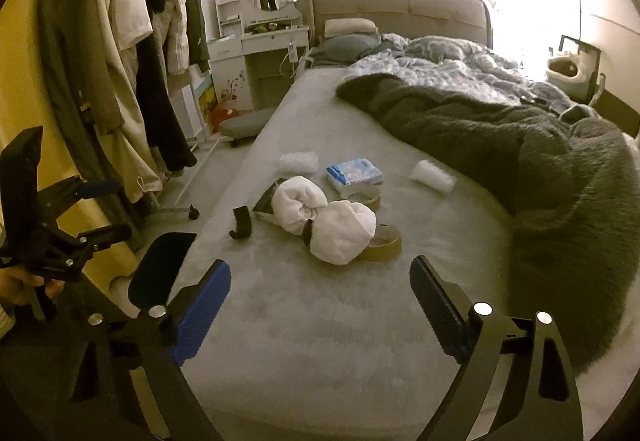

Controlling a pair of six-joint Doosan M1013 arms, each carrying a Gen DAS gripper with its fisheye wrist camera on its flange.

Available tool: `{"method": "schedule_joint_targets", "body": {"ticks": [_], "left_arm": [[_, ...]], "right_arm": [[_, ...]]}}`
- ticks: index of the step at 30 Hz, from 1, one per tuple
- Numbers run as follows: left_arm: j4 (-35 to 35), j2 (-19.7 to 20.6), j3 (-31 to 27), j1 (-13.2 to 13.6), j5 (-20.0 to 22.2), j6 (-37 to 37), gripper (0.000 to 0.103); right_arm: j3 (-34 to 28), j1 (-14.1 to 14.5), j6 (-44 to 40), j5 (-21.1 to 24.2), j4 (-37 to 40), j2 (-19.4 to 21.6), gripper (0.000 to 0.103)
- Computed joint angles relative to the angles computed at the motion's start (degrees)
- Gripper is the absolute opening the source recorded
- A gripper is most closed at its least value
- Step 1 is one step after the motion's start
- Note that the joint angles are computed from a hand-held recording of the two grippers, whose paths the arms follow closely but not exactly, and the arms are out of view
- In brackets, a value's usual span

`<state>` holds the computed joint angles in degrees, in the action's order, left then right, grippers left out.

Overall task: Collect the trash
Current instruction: 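Move the right tool over the white crumpled tissue and close on it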

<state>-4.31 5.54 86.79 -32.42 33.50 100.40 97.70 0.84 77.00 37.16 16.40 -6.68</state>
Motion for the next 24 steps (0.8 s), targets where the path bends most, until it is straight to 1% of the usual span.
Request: {"method": "schedule_joint_targets", "body": {"ticks": [2,3,5,9,12,14,17,24], "left_arm": [[-3.02,1.20,-1.10,0.27,0.54,4.02,0.092],[-4.39,1.76,-1.58,0.44,0.95,5.80,0.089],[-7.23,3.10,-2.82,0.81,2.19,9.73,0.087],[-17.17,5.04,-4.53,2.29,5.30,18.96,0.086],[-20.68,5.87,-5.45,2.53,6.15,22.43,0.084],[-21.61,6.67,-6.32,2.59,6.88,24.04,0.083],[-21.14,8.08,-7.57,2.46,8.34,25.33,0.080],[-20.02,11.32,-10.29,2.03,11.62,27.42,0.079]], "right_arm": [[-0.60,-0.80,-1.46,0.72,1.88,1.16,0.083],[-0.96,-1.03,-2.04,1.01,2.45,1.69,0.082],[-1.82,-1.41,-3.19,1.64,3.29,2.77,0.081],[-3.54,-2.41,-6.40,2.84,5.45,4.93,0.077],[-4.90,-2.98,-9.33,4.42,8.02,6.49,0.075],[-5.78,-3.23,-11.01,5.69,9.45,7.41,0.073],[-6.73,-3.29,-12.92,6.48,10.22,8.38,0.072],[-8.74,-3.89,-15.59,8.17,12.99,10.58,0.069]]}}
